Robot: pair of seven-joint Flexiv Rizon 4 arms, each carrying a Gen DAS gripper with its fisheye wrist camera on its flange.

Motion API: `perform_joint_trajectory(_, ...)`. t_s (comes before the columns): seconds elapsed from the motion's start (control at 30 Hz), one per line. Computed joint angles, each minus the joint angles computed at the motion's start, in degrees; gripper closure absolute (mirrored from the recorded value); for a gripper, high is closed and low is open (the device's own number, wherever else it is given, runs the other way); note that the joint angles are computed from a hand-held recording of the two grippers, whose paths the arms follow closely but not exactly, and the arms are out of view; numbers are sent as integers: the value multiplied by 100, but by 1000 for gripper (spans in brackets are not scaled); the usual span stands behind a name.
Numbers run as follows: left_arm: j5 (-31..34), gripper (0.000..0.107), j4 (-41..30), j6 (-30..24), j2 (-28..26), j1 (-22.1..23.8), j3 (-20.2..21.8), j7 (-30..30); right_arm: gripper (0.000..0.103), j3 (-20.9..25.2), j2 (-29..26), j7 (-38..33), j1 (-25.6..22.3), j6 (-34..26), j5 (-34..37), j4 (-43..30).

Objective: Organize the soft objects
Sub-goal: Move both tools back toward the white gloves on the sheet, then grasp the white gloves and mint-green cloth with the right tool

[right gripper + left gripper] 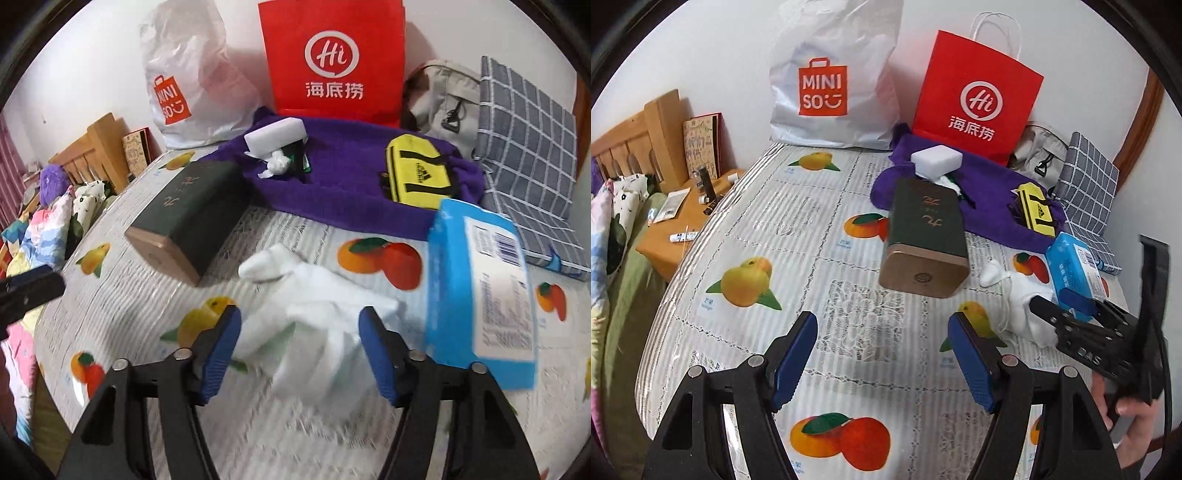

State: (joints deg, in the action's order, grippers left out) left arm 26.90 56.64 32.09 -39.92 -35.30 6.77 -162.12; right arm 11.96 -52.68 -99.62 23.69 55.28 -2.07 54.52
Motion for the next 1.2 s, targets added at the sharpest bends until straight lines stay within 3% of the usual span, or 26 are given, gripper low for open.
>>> perform_joint_trajectory(0.13, -11, 35, 112, 138, 10, 51, -10, 8, 36, -233, -338, 296, 201, -241, -202, -411)
perform_joint_trajectory(0.2, 26, 35, 78, 81, -17, 31, 22, 13, 41, -273, -443, 423, 227, -351, -241, -518)
perform_joint_trajectory(0.3, 40, 35, 92, 106, -31, 47, 21, 41, 68, -375, -377, 459, 258, 36, -340, -223)
perform_joint_trajectory(0.33, 23, 35, 120, 152, -28, 64, 10, 35, 84, -304, -346, 393, 215, 5, -345, -187)
perform_joint_trajectory(0.37, 10, 35, 141, 191, -25, 74, 3, 32, 89, -148, -312, 292, 125, -95, -267, -188)
perform_joint_trajectory(0.5, -16, 35, 165, 253, -33, 65, -3, 40, 93, 447, -4, -313, -244, -410, 340, 55)
perform_joint_trajectory(0.67, -34, 35, 123, 163, -51, -14, 4, -11, 93, 670, 610, -859, -468, 65, 826, 933)
perform_joint_trajectory(0.87, -9, 35, -42, 7, -104, -128, 5, -105, 93, 1001, 1029, -1231, -783, 700, 1443, 1313)
perform_joint_trajectory(1.03, 51, 35, -352, -271, -217, -248, 16, -60, 93, 1171, 1323, -1560, -976, 950, 1793, 1510)
perform_joint_trajectory(1.2, 60, 35, -657, -477, -350, -318, 7, 45, 93, 1064, 1603, -1628, -1097, 1234, 1909, 1849)
